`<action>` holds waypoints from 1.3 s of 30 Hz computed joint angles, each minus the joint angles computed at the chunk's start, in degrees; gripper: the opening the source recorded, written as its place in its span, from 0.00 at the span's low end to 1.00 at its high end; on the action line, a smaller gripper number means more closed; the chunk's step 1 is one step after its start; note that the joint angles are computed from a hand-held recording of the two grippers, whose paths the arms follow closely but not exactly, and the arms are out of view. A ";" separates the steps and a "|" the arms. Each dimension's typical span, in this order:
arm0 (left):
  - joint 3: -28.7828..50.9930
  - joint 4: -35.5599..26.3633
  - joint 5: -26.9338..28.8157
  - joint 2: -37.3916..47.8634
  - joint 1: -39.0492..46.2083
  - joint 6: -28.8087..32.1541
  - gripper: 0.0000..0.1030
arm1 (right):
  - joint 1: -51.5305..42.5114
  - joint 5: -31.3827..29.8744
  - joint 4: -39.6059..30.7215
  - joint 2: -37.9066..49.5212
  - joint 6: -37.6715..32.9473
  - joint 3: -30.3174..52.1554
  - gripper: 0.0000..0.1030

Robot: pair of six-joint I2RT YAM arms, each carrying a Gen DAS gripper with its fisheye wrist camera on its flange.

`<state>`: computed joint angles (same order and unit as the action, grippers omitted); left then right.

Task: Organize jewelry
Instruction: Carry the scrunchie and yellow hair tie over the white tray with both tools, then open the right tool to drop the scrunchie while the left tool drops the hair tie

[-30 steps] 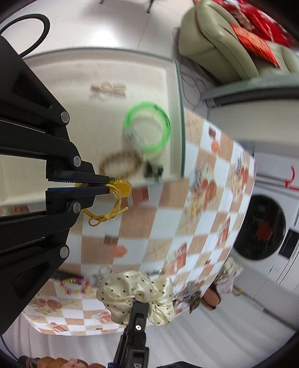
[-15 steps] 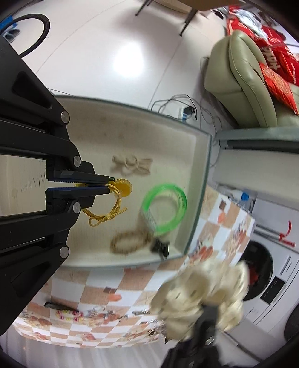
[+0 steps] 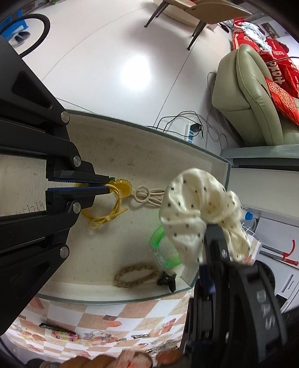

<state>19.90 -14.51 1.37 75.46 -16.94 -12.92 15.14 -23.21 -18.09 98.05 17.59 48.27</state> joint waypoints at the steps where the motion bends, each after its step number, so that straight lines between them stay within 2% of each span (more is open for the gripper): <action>1: -0.07 0.08 -0.43 0.32 -0.47 -0.32 0.06 | 0.22 0.13 0.47 0.94 0.05 0.24 0.12; 8: -0.53 0.52 -2.42 0.90 -3.13 -1.91 0.06 | 1.12 1.99 1.72 5.68 -0.48 1.69 0.15; 15: 0.68 -0.27 -3.42 2.69 -3.28 -1.42 0.06 | 1.11 3.01 0.93 6.72 -1.14 2.33 0.20; 16: 0.77 -0.57 -3.64 2.61 -3.44 -1.58 0.06 | 1.14 2.98 0.82 6.79 -1.21 2.40 0.22; 17: 0.97 -0.93 -3.86 2.60 -3.54 -1.71 0.06 | 1.10 2.95 0.57 7.19 -1.33 2.78 0.29; 23: 2.05 -2.64 -5.12 2.19 -3.69 -1.69 0.06 | 0.21 2.24 0.24 6.52 -1.68 2.41 0.47; 29: 2.88 -5.01 -6.24 1.01 -6.26 -2.97 0.06 | -1.28 1.29 0.32 3.16 -1.39 0.44 0.55; 39: 2.60 -7.79 -6.70 -0.70 -8.10 -4.03 0.07 | -8.46 -1.64 -3.33 -8.26 -3.48 -5.91 0.56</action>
<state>22.50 -22.30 -5.34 74.76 -25.04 -16.95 6.68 -24.85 -21.41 89.79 14.11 42.37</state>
